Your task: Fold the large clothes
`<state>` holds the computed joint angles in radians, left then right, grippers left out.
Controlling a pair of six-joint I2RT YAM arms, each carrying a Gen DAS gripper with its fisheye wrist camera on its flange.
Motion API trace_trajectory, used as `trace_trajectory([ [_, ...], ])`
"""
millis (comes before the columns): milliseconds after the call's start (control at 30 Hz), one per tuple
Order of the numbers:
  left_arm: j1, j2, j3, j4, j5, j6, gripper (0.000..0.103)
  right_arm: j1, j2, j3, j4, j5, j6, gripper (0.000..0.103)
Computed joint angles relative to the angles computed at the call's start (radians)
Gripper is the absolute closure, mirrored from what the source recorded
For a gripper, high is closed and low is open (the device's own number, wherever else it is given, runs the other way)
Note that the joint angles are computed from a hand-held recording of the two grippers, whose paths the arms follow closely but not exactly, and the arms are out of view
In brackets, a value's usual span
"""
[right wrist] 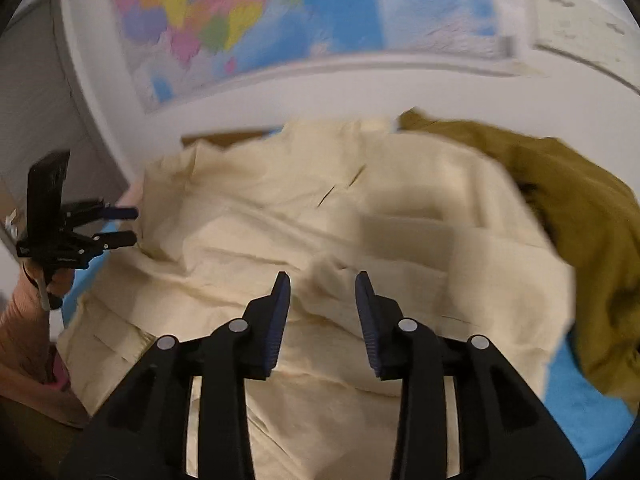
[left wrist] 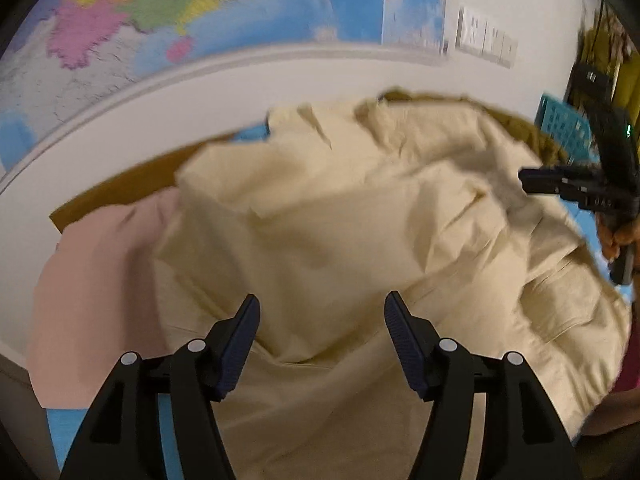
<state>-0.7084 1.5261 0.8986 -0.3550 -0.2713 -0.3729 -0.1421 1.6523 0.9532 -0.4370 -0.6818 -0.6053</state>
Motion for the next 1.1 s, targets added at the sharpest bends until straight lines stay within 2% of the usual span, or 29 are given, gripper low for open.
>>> trace_trajectory([
  [67,0.03,0.091,0.043,-0.003,0.027,-0.023,0.041,0.045,0.065,0.022,0.044,0.081,0.039,0.071],
  [167,0.068,0.168,0.068,0.021,0.047,-0.039,0.041,0.056,0.151,0.064,0.062,0.124,0.075,0.077],
  [233,0.066,0.201,0.09,0.023,0.027,-0.04,0.041,0.049,0.151,0.063,0.068,0.12,0.086,0.075],
  [267,0.057,0.207,0.097,0.016,0.011,-0.048,0.041,0.044,0.134,0.055,0.062,0.112,0.091,0.07],
  [333,0.038,0.178,0.081,0.015,-0.018,-0.059,0.041,0.01,0.064,0.014,0.048,0.059,0.071,0.067],
  [467,0.027,0.007,-0.046,0.077,0.045,-0.066,0.041,-0.05,-0.032,-0.024,-0.084,-0.058,-0.061,0.063],
  [533,0.006,-0.05,-0.093,0.099,0.06,-0.058,0.036,-0.056,-0.03,-0.028,-0.133,-0.063,-0.115,0.06],
  [667,-0.02,0.018,-0.086,0.079,0.043,-0.111,0.036,-0.011,0.025,-0.05,-0.044,0.051,-0.037,0.059],
  [767,-0.019,0.027,-0.092,0.088,0.034,-0.141,0.035,-0.038,0.048,-0.041,-0.042,0.026,-0.014,0.06],
  [833,-0.034,-0.03,-0.126,0.097,0.018,-0.167,0.026,-0.079,0.005,-0.054,-0.07,-0.025,-0.025,0.053],
  [900,-0.051,-0.104,-0.173,0.113,0.002,-0.175,0.023,-0.147,-0.044,-0.063,-0.145,-0.095,-0.09,0.05],
  [967,-0.086,-0.21,-0.237,0.123,-0.026,-0.192,0.02,-0.253,-0.1,-0.071,-0.269,-0.163,-0.207,0.044],
  [1100,-0.181,-0.441,-0.361,0.054,-0.103,-0.301,0.019,-0.487,-0.086,-0.049,-0.526,-0.233,-0.452,0.039],
])
